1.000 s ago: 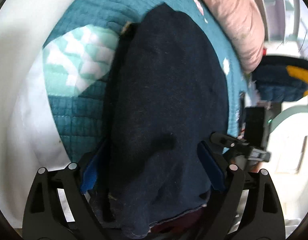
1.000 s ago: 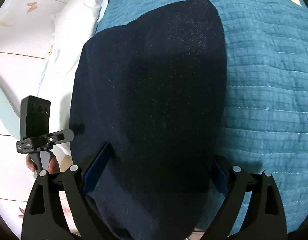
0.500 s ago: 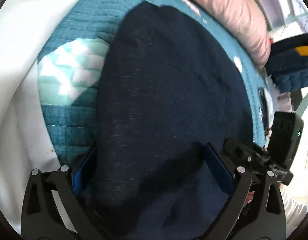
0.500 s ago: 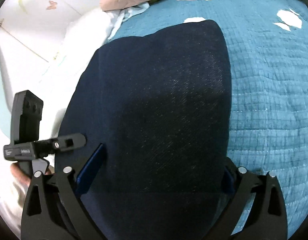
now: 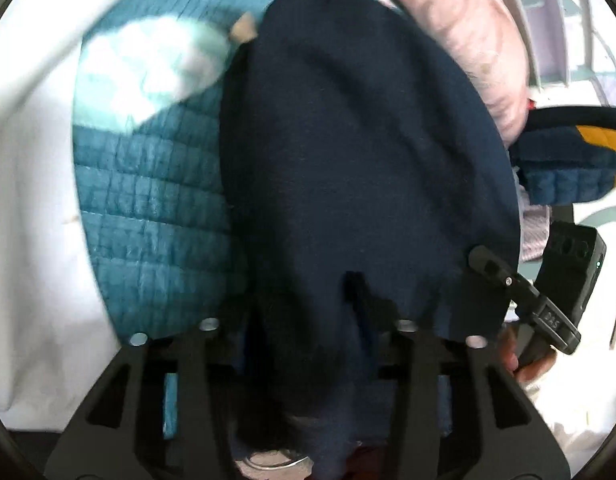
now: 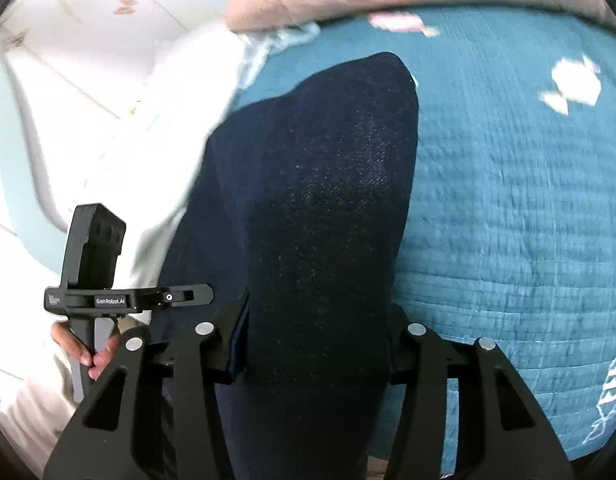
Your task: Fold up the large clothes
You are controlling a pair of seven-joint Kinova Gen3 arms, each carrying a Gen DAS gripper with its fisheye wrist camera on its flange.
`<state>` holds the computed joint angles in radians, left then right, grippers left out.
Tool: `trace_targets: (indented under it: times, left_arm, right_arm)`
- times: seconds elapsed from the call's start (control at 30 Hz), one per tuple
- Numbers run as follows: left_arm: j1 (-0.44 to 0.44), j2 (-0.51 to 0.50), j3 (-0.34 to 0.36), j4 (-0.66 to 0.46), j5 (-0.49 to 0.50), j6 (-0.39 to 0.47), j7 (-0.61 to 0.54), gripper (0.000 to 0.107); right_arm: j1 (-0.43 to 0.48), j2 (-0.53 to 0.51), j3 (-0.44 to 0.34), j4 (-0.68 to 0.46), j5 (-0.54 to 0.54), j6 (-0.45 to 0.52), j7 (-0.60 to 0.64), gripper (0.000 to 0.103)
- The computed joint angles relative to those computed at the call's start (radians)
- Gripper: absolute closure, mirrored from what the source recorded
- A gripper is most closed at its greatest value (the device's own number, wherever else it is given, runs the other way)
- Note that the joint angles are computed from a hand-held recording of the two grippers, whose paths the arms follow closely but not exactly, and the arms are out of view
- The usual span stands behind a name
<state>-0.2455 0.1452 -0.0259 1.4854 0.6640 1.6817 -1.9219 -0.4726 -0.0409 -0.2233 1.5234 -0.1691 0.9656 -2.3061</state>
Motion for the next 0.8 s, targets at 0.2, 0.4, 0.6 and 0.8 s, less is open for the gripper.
trace_targets:
  times: [0.2, 0.4, 0.6, 0.8]
  left_arm:
    - [0.102, -0.019, 0.028, -0.014, -0.051, -0.063, 0.010, 0.019]
    - [0.072, -0.040, 0.024, -0.046, -0.051, -0.021, 0.047, 0.078]
    - [0.138, -0.103, 0.038, -0.049, -0.085, -0.042, 0.090, 0.082]
    - [0.200, -0.111, 0.062, -0.113, -0.076, -0.041, 0.134, 0.083]
  right_arm:
    - [0.019, 0.001, 0.010, 0.118, -0.088, -0.090, -0.009, 0.034]
    - [0.017, -0.038, 0.011, 0.150, -0.124, -0.135, -0.020, 0.049]
    - [-0.005, -0.048, -0.025, 0.119, -0.053, -0.140, -0.088, 0.054]
    - [0.004, -0.094, -0.012, 0.094, -0.019, -0.096, -0.089, 0.055]
